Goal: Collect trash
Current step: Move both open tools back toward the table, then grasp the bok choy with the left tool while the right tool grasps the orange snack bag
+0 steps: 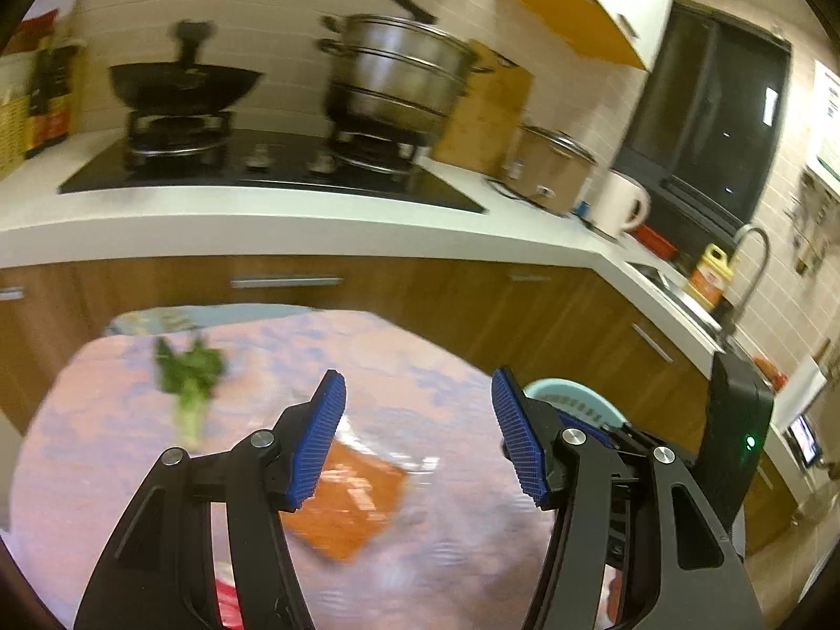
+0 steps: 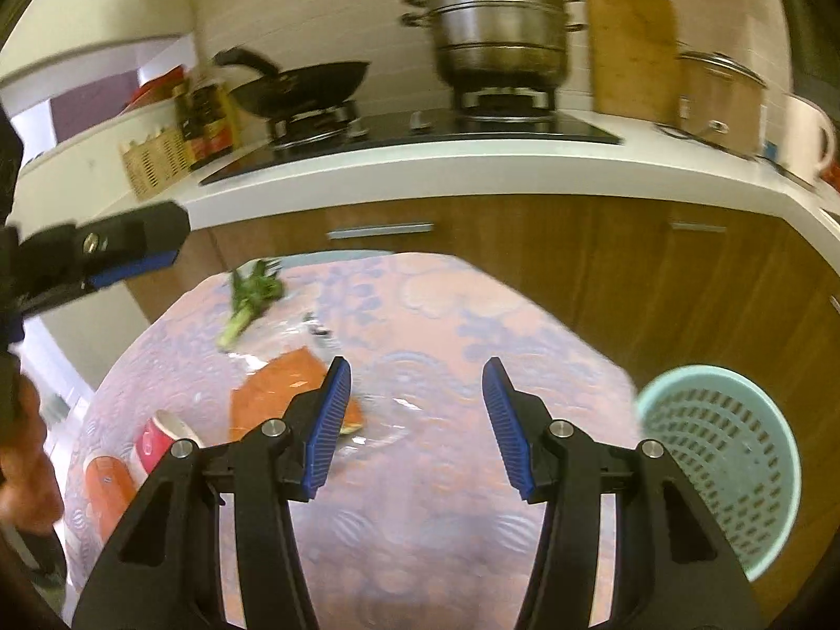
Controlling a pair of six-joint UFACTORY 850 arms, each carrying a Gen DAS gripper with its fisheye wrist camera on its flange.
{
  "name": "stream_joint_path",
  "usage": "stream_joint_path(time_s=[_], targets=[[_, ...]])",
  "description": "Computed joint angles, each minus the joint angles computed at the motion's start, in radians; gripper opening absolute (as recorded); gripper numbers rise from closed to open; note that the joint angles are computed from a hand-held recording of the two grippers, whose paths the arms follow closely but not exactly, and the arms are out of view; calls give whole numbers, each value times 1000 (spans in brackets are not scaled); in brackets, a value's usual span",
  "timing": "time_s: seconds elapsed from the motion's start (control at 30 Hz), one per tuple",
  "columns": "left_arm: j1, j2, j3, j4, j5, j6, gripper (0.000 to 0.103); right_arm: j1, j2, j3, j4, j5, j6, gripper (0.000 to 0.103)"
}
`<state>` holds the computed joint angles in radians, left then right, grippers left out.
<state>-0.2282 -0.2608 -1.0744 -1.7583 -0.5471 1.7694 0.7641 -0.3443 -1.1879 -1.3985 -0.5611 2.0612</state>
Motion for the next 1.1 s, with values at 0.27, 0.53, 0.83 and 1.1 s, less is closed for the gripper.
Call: stream_joint_path(time_s=[0.27, 0.53, 0.83, 1.1], targets=[[111, -128, -112, 205, 14, -159, 56, -2, -136, -117, -146, 112, 90, 49], [179, -331, -298, 467, -107, -420, 56, 1, -222, -181, -156, 128, 95, 63], [151, -429, -419, 617, -76, -538, 56, 7, -240, -205, -103, 100, 22, 75], [111, -401, -344, 425, 81, -295, 56, -2, -261, -237, 22, 119, -100, 88]])
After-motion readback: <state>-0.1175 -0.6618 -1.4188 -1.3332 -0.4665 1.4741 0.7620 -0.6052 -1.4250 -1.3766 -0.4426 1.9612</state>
